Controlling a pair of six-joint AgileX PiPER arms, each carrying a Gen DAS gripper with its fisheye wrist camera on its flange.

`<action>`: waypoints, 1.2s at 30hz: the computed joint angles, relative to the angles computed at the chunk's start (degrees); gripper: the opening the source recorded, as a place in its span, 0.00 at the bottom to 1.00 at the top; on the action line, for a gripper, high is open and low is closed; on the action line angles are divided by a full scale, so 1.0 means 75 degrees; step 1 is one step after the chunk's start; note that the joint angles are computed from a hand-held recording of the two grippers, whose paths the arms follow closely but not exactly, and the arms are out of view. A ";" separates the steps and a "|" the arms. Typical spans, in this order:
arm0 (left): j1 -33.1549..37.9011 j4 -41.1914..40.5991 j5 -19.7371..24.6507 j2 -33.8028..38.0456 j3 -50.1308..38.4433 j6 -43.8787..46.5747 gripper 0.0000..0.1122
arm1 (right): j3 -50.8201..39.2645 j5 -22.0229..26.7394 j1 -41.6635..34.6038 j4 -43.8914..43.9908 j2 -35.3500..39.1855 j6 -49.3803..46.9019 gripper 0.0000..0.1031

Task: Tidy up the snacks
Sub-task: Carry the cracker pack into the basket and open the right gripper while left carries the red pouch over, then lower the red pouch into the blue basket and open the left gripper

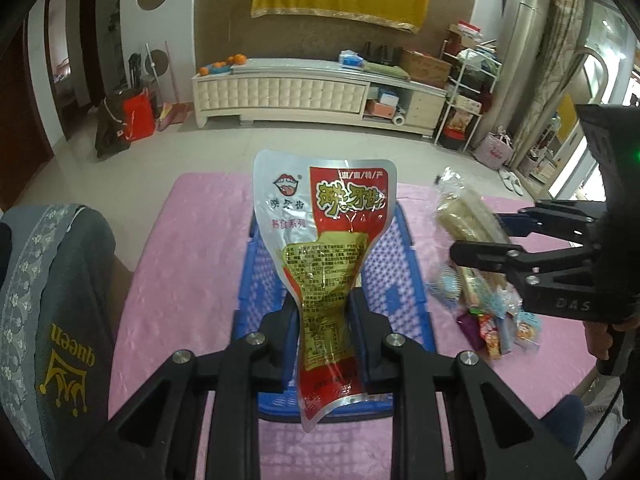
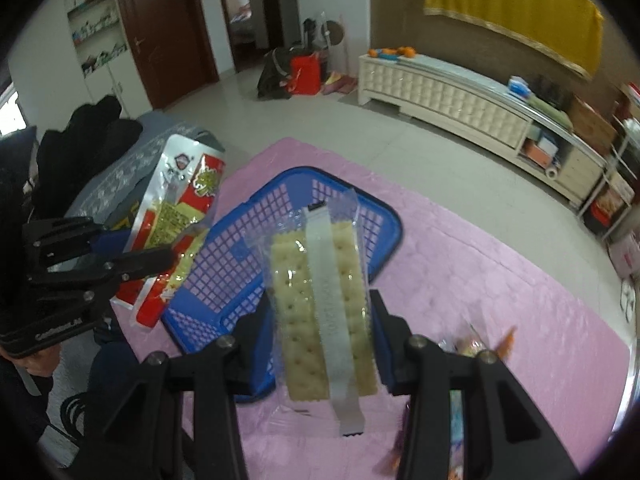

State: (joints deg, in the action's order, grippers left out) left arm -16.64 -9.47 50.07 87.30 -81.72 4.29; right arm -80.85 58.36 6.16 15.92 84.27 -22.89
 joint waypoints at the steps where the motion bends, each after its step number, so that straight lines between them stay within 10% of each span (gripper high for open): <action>1: 0.0063 -0.0044 -0.0010 0.0070 -0.0009 0.0022 0.19 | -0.0116 -0.0049 0.0098 -0.0046 0.0232 -0.0010 0.47; 22: 0.0067 0.0446 -0.0109 0.1471 -0.0734 -0.0490 0.20 | -0.2630 0.0029 0.1069 -0.1174 0.3463 -0.0649 0.53; 27: 0.0003 0.0434 -0.0108 0.1341 -0.0549 -0.0546 0.20 | -0.1579 -0.1050 0.0998 -0.1405 0.2681 -0.0380 0.82; 36: -0.0108 0.0340 0.0080 0.1130 -0.0523 -0.0583 0.20 | -0.0131 -0.1023 0.0594 -0.0951 0.1052 0.0533 0.83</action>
